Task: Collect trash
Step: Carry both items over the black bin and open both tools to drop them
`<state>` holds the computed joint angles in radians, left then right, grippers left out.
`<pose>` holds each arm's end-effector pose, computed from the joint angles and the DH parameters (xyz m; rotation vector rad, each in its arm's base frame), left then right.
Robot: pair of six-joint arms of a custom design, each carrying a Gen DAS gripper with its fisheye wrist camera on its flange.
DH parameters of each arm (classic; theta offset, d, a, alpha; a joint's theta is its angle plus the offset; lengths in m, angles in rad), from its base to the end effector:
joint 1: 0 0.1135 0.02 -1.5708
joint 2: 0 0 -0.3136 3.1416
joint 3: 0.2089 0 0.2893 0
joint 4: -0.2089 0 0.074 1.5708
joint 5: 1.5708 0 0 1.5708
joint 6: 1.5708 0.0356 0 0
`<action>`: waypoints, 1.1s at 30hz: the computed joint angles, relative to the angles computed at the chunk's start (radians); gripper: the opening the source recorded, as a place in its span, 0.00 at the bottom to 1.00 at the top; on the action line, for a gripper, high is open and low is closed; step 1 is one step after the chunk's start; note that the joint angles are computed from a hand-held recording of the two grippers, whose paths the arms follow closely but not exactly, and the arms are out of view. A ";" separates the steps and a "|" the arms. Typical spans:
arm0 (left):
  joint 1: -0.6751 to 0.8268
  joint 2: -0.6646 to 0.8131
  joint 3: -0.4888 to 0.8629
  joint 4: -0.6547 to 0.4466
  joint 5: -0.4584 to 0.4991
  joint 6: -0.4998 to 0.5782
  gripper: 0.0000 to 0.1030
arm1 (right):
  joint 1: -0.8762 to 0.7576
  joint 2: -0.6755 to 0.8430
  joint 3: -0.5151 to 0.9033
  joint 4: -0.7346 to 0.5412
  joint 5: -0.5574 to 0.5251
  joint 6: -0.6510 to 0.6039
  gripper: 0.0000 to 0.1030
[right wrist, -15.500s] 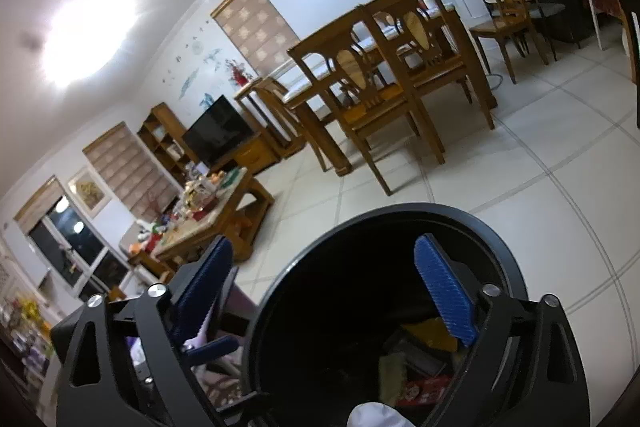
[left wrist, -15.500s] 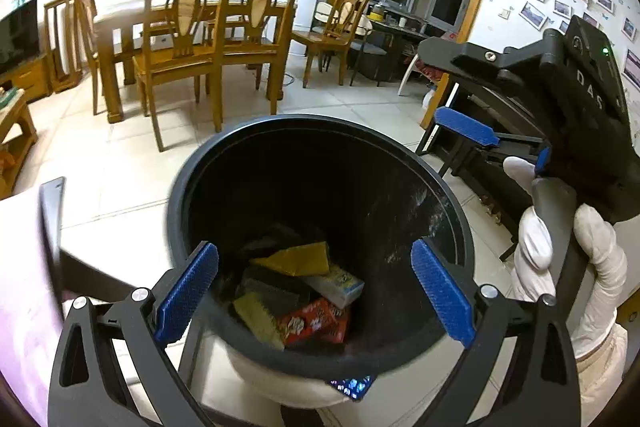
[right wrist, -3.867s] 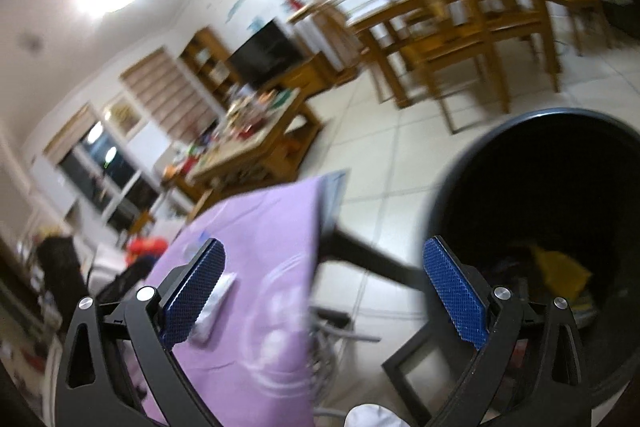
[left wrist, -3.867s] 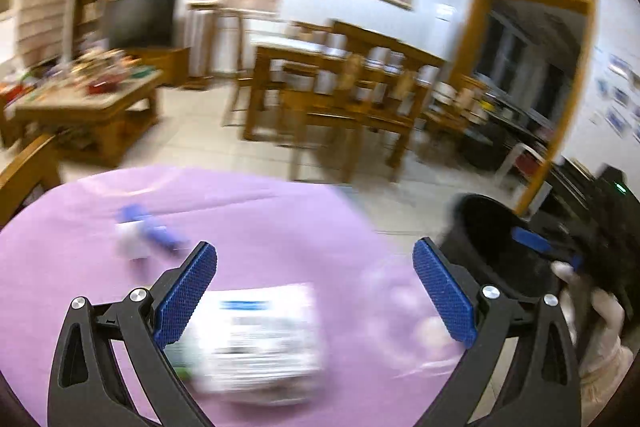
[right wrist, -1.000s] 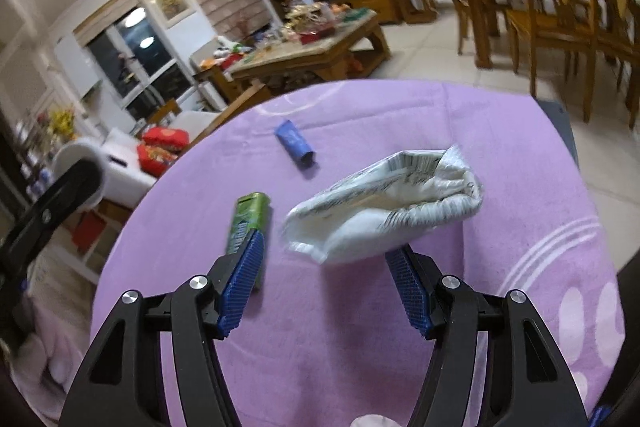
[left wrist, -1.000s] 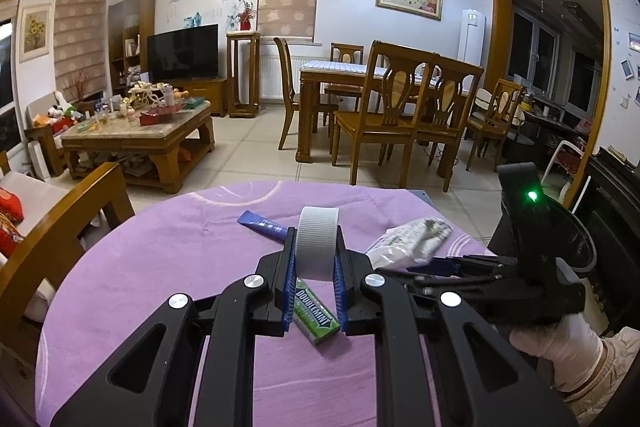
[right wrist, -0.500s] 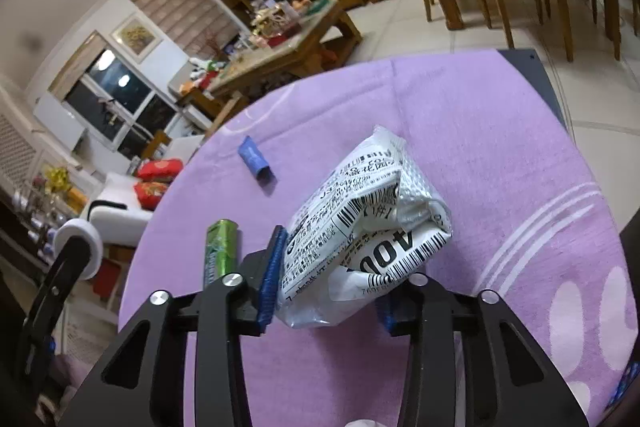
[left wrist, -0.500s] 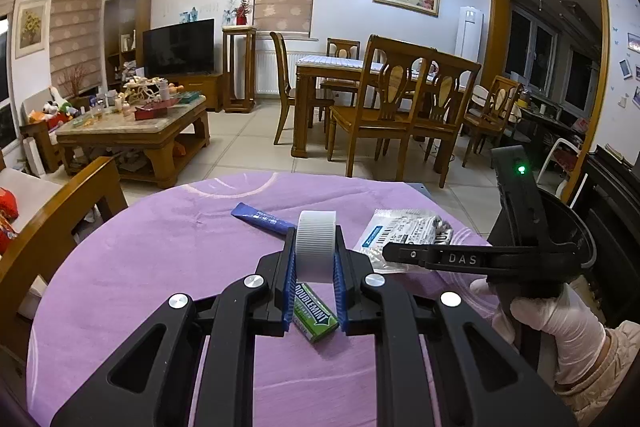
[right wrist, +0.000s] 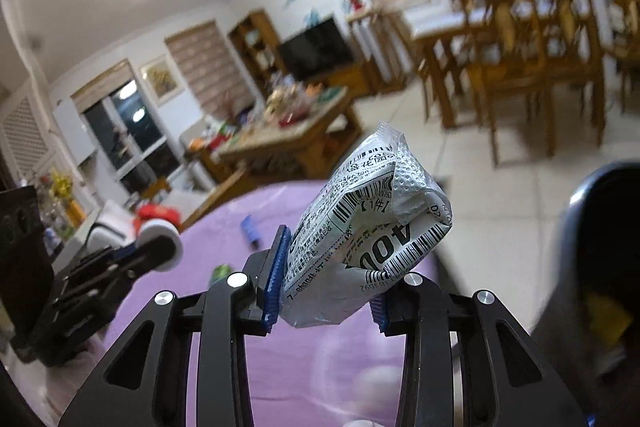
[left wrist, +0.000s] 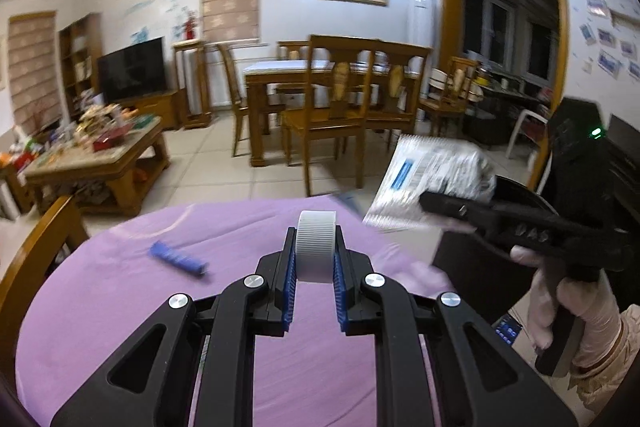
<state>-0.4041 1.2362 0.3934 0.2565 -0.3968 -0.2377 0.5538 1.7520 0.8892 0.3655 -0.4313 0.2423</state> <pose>0.2253 -0.0814 0.1792 -0.0510 2.1060 0.0453 0.3320 0.2228 0.1953 -0.6059 2.0654 0.9233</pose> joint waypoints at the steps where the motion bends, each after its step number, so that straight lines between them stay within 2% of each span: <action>1: -0.032 0.039 0.026 0.011 -0.012 -0.003 0.16 | -0.041 -0.032 -0.036 0.032 -0.005 -0.014 0.34; 3: -0.106 0.136 0.100 0.033 -0.036 -0.002 0.16 | -0.136 -0.079 -0.089 0.074 -0.027 -0.046 0.34; 7: -0.209 0.320 0.246 0.065 -0.034 0.006 0.16 | -0.316 -0.102 -0.129 0.082 -0.072 -0.102 0.34; 16: -0.297 0.605 0.512 0.071 0.060 0.004 0.16 | -0.648 0.057 -0.061 0.086 -0.216 -0.192 0.34; 24: -0.291 0.821 0.725 0.021 0.161 -0.027 0.16 | -0.739 0.234 0.039 0.080 -0.229 -0.242 0.35; 33: -0.282 0.921 0.818 -0.033 0.190 -0.038 0.16 | -0.756 0.338 0.086 0.092 -0.219 -0.268 0.35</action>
<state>-0.6856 2.1576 1.2117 0.2237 -0.2072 -0.2761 -0.2025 2.0899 0.9752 0.4571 -0.6500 -0.0260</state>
